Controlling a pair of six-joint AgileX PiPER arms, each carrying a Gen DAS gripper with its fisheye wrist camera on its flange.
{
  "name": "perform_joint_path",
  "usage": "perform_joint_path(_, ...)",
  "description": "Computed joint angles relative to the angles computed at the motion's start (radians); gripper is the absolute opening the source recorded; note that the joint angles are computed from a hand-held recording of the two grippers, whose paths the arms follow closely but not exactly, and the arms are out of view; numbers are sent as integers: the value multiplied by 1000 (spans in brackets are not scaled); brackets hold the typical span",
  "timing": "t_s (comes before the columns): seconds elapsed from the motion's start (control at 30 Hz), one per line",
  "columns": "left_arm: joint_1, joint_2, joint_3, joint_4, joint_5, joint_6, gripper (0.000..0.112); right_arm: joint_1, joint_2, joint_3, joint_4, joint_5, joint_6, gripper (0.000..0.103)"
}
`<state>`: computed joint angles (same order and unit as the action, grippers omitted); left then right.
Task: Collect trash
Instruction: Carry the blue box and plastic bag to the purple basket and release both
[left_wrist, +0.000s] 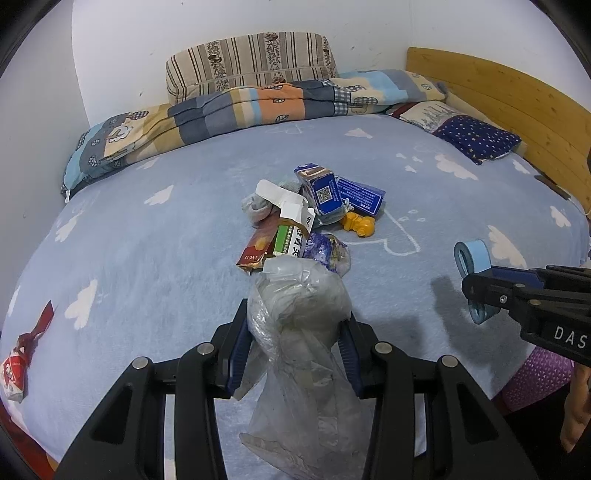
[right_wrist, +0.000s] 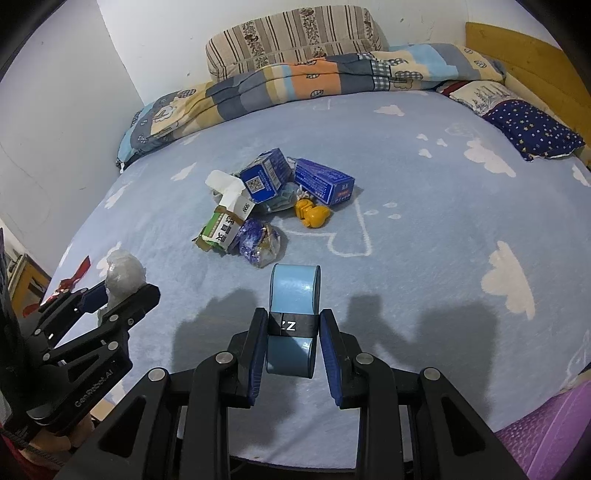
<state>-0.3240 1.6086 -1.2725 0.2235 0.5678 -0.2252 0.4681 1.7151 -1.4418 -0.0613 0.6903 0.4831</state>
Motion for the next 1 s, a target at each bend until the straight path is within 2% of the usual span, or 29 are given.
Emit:
perform_joint_path(0.57, -3, 1, -3, 3, 1, -1, 42, 14, -24, 36, -115, -51, 119, 30)
perform_joint_path(1.0, -6, 2, -5, 1, 1, 3, 42, 6, -24, 39, -49, -62, 66, 30)
